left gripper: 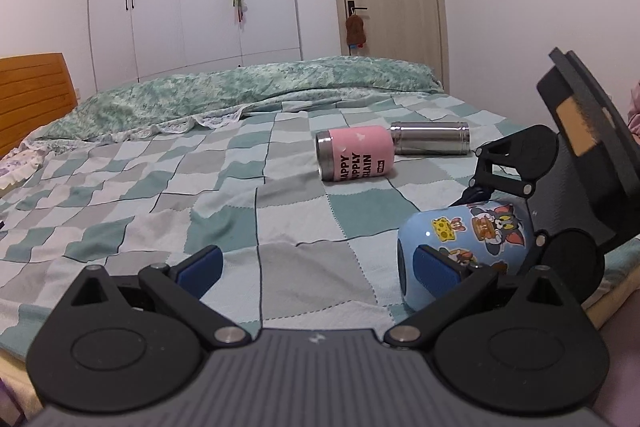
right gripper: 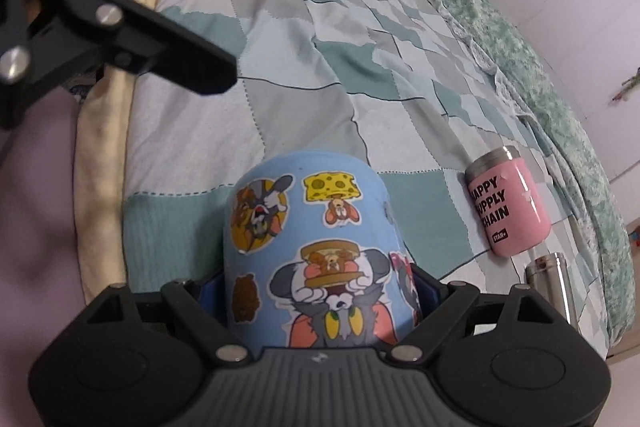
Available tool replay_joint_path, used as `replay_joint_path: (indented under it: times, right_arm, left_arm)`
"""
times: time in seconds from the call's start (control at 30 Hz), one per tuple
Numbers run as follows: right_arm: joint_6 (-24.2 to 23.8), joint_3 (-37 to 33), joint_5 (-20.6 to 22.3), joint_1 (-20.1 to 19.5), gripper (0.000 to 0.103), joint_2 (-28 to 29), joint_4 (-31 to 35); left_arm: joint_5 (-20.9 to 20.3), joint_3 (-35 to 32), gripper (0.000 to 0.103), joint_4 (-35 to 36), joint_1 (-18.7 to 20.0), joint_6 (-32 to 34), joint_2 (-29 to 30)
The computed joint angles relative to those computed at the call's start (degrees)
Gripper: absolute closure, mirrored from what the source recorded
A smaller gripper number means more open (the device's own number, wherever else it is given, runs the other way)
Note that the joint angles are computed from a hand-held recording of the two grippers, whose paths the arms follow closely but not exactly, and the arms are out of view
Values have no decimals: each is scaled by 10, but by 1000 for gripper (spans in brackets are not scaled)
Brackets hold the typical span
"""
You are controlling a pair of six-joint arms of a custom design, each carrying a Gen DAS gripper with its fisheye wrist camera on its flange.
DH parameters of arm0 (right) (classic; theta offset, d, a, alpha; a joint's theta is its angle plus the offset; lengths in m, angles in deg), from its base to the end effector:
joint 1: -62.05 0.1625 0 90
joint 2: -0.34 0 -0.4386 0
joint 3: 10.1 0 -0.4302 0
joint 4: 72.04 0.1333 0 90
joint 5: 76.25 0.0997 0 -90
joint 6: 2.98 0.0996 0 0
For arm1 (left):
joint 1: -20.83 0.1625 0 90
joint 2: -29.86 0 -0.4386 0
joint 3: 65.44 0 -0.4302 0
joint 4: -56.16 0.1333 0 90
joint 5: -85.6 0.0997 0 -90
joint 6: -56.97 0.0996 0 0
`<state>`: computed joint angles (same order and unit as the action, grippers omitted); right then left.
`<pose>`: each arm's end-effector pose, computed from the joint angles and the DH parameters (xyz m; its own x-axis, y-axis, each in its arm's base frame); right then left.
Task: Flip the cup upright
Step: 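Lift the blue cup with the right tool and carry it toward the left tool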
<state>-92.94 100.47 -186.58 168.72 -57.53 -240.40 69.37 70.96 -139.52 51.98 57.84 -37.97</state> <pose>0.2736 -0.5697 0.1507 0.2579 -0.8636 0.4332 -0.9416 -0.1243 0.3129 -0.2402 -0.4127 0.2062 -0.6299 -0.0542 -0.7748 0.6921 0.4134 -0.5917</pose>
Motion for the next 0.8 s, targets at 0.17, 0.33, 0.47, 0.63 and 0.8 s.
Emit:
replay_joint_path:
  times: [0.17, 0.33, 0.47, 0.63, 0.8]
  right_arm:
    - [15, 5, -3, 3, 5, -4, -10]
    - [104, 21, 37, 0, 0, -58, 26]
    - [185, 69, 69, -14, 0, -114, -11]
    - [296, 120, 61, -32, 0, -158, -73]
    - [380, 150, 32, -42, 0, -165, -149]
  left_arm:
    - [-2, 4, 0, 5, -2, 1, -5]
    - [-27, 3, 0, 40, -6, 25, -24]
    - [-91, -16, 0, 83, 6, 105, -41]
    - [-199, -62, 0, 185, 39, 207, -52]
    - [-273, -120, 0, 268, 73, 277, -32]
